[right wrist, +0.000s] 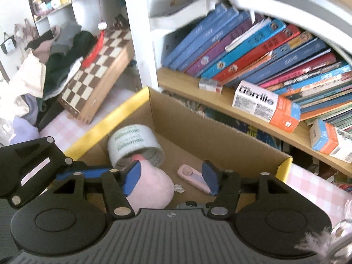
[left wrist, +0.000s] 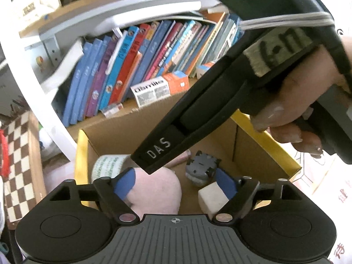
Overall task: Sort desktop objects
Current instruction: 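Withdraw both open tools up out of the box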
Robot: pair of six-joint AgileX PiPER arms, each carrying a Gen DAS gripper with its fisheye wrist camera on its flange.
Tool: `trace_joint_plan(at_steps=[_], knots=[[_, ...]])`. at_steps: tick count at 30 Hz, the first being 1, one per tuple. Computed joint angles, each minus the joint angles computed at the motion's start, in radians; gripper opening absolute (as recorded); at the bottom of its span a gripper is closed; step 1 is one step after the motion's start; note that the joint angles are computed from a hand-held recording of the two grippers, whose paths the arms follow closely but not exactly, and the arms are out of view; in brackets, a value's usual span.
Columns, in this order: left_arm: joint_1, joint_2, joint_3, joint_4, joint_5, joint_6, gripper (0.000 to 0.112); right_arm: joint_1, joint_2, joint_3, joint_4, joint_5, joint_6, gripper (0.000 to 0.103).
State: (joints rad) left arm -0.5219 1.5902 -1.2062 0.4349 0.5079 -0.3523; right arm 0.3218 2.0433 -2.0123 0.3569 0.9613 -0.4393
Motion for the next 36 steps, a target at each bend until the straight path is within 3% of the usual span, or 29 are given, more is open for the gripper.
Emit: trace_joint_plan(at_steps=[12,23,30,36], knots=[[-0.022,-0.187,0.161,0.232,-0.059,-0.287,0.085,-0.003,-0.277,0.344,0.02,-0.245,0.023,0.075],[-0.064,-0.396,0.278,0.39,-0.023,-0.485,0.092,0.043,-0.566,0.67,-0.056,-0.469,0.101,0.087],[-0.108,-0.529,0.364,0.437,0.042,-0.546,0.096,0.128,-0.73,0.845,-0.336,-0.574,0.394,0.095],[-0.157,-0.639,0.428,0.47,0.121,-0.587,0.097,0.222,-0.859,0.97,-0.72,-0.577,0.806,0.1]])
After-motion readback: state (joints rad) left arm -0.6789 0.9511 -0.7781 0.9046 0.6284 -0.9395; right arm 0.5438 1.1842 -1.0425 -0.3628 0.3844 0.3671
